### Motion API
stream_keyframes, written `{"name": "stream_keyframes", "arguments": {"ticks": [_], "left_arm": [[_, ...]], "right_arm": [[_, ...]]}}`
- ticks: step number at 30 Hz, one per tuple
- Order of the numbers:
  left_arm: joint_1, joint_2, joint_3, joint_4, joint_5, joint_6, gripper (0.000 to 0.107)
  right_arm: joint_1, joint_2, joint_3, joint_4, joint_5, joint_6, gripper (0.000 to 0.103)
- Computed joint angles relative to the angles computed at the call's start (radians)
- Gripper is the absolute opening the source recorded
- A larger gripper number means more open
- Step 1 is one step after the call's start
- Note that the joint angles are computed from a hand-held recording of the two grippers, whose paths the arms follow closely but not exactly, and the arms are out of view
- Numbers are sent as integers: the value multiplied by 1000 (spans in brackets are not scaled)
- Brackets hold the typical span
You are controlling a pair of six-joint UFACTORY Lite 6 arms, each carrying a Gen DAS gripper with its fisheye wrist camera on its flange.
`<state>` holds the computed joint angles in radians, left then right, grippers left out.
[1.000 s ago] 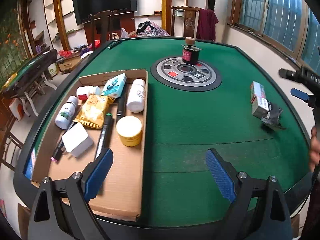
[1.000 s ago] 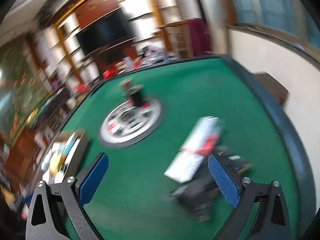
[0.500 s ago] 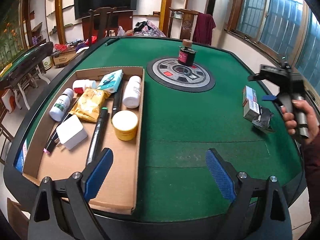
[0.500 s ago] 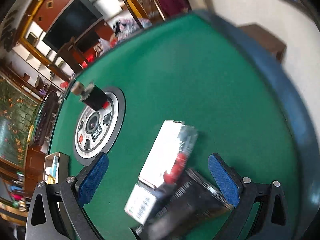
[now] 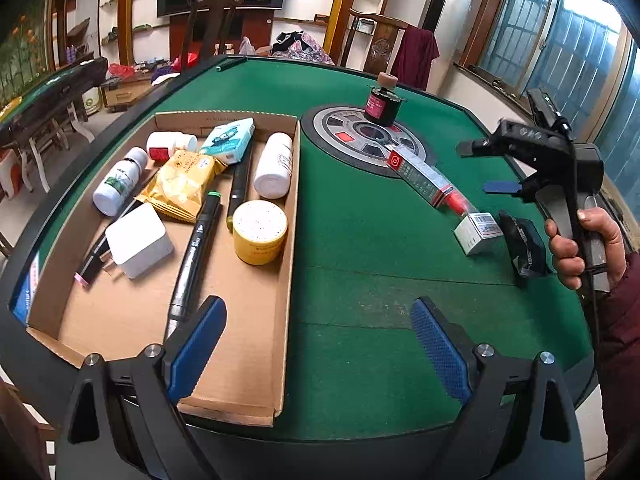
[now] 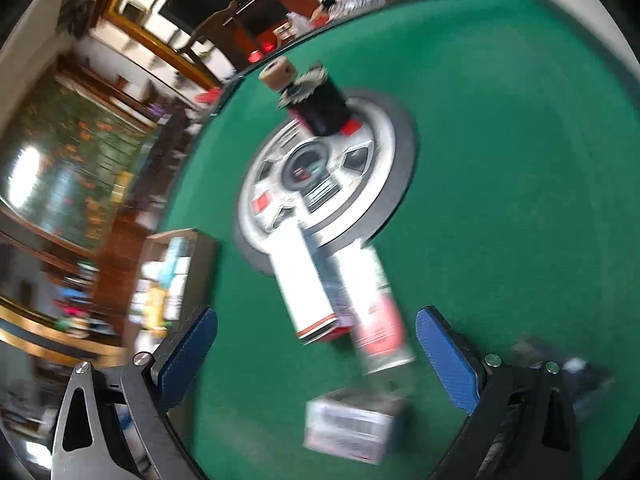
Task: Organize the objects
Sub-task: 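Move right gripper to the white box and clear package on the felt, then grasp the clear package with red item using right gripper while left gripper approaches the white box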
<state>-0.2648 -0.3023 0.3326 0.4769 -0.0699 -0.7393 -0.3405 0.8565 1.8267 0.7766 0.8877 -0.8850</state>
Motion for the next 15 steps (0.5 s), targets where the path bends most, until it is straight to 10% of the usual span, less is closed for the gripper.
{"name": "stream_keyframes", "arguments": {"ticks": [7,13,15], "left_arm": [[49,25,1,289,-48,-264,93],[136,43,7,600,-162,-567,93],[141,36,8,639,-175,-610,93]], "right_arm": [[140,-258,-384,-463,-511,142,100],[132,-246,-400,-505,-544,110,91],[146,-190,-344,-500,-510,120,72]]}}
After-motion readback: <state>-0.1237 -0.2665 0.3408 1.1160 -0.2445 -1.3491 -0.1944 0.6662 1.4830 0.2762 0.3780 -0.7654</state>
